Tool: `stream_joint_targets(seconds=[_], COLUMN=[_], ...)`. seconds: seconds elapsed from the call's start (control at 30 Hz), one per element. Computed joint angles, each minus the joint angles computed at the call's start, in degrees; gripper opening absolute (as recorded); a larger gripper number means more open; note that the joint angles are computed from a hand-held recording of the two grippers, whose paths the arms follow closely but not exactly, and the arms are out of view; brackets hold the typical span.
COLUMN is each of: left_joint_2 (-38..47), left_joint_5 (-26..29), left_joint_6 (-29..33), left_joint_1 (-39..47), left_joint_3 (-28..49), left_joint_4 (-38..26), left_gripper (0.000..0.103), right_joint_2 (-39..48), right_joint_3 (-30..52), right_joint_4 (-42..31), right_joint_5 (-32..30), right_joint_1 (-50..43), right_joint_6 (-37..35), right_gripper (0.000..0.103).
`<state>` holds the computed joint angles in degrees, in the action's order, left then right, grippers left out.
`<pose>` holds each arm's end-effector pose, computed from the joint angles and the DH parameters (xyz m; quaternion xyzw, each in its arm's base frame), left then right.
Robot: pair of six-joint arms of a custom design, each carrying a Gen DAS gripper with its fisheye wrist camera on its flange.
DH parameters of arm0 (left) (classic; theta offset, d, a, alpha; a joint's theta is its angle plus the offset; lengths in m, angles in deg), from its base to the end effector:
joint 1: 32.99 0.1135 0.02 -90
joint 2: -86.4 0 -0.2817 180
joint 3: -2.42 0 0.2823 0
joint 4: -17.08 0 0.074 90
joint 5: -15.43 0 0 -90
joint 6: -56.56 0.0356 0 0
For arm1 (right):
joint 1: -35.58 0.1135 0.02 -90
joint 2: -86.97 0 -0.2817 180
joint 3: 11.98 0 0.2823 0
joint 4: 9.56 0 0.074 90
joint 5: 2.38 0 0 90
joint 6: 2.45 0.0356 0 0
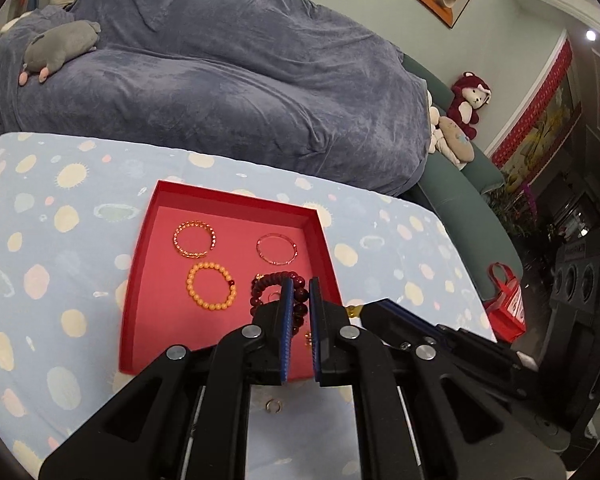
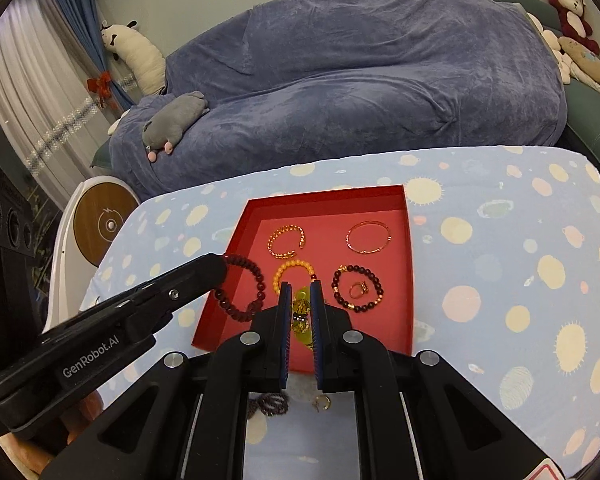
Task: Organize jewelry
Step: 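Lift both held bracelets and carry them toward the red box, then lower both bracelets into the red box and open both tools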
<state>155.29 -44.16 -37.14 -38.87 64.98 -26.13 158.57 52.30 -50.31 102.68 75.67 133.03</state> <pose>0.2638 -0.0453 0.2655 0.1079 0.9036 -0.2731 0.3120 0.2228 0.1755 0.2642 0.0904 0.9225 0.1511 0.3434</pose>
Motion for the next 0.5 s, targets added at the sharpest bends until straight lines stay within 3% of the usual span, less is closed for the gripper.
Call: stream_joint_targets(seconds=[0.2, 0.33, 0.5], left_joint_2=[11.3, 16.9, 17.2], left_joint_5=[3.7, -5.5, -14.7], left_joint_6=[-2.2, 1.6, 4.4], left_joint_1=[1.5, -0.2, -0.4], left_joint_3=[-0.4, -2.8, -6.9], left_joint_4=[6.1, 8.6, 13.3], left_gripper=[0.008, 0.008, 0.008], right_joint_2=[7.5, 13.6, 15.2], right_joint_3=[-3.8, -4.8, -5.4], right_joint_4=[10.2, 10.3, 7.7], right_joint_5=[-8.8, -8.6, -2.8], right_joint_1=[-5.1, -5.4, -3.8], right_joint_6=[3.1, 2.4, 0.6], right_gripper=[0.009, 0.009, 0.013])
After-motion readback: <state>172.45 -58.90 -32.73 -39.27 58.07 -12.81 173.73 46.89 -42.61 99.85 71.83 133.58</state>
